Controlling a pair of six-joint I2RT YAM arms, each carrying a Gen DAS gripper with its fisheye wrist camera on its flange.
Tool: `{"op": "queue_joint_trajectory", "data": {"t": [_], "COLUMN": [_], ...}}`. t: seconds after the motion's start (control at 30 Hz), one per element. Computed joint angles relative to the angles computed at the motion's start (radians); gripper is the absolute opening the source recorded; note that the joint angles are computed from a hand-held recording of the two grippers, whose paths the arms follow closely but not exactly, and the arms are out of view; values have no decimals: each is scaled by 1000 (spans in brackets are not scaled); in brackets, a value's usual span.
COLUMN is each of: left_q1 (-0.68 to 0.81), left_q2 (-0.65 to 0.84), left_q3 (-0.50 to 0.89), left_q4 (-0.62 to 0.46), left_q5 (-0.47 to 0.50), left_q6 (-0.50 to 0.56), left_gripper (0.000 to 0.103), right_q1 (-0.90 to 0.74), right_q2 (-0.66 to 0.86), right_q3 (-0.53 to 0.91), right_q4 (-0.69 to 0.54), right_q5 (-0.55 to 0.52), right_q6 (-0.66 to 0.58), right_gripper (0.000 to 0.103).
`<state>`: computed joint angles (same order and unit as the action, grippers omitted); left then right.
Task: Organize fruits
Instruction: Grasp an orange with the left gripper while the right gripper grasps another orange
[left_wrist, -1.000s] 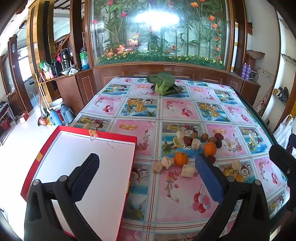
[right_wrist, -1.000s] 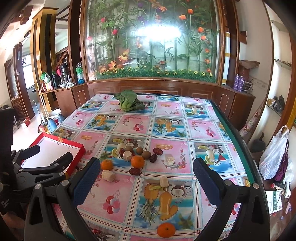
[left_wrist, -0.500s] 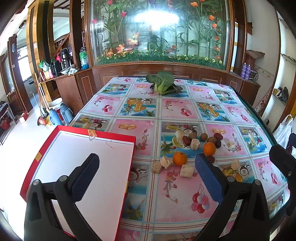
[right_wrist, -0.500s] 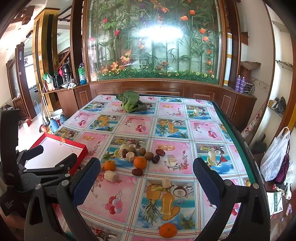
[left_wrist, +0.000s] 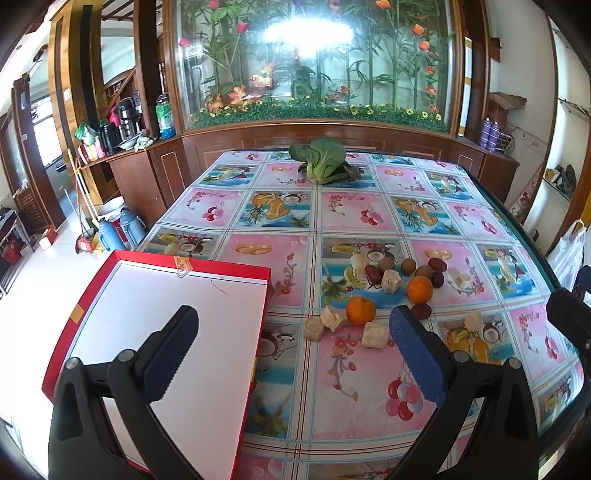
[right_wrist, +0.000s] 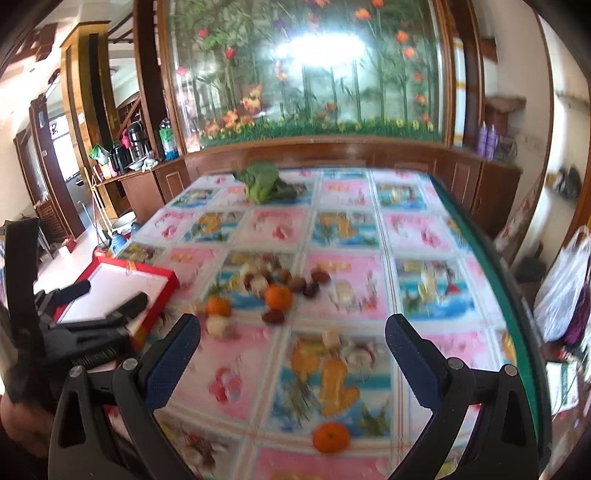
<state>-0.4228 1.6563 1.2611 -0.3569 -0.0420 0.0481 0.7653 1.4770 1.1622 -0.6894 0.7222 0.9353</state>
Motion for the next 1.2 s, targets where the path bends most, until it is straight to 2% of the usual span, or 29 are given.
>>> {"op": "queue_joint_trajectory", "data": {"t": [0.1,0.23,0.27,0.33,0.4,0.53,0.63,0.7,0.77,0.87,0.97,1.1,1.13,1.2], "left_q1": [14,40,39,29,20,7,26,42,66,83,78,38,28,13], "left_q2": [-3,25,30,44,58,59,65,73,82,135,202,288,316,384], "left_q3": [-28,-42,-45,-36,-31,-63,-67,-56,-46,30,126,231,265,353], "left_q4": [10,-1,3,-6,-9,20,21,19,27,-19,-71,-122,-145,-211], "left_q5": [14,99,112,141,182,217,241,235,242,253,260,235,232,235], "left_q6": [57,107,111,135,153,220,226,223,218,213,217,286,310,353], "left_gripper": [103,103,103,103,103,103,103,103,100,96,81,69,64,61], "right_q1": [-4,-7,1,7,14,-11,-59,-80,-83,-82,-78,-59,-58,-59], "right_q2": [-89,-157,-146,-137,-112,-93,-88,-85,-85,-81,-65,-51,-50,-51], "right_q3": [-146,-279,-290,-311,-315,-352,-381,-400,-414,-415,-405,-399,-398,-400], "right_q4": [39,85,85,100,114,178,244,274,292,301,295,286,285,289], "right_q5": [-53,-137,-149,-175,-188,-217,-281,-315,-316,-311,-303,-270,-268,-266], "right_q6": [29,51,56,28,8,-33,-69,-86,-94,-104,-123,-127,-126,-121], "right_gripper": [98,89,82,76,76,67,57,55,51,49,48,47,47,47]}}
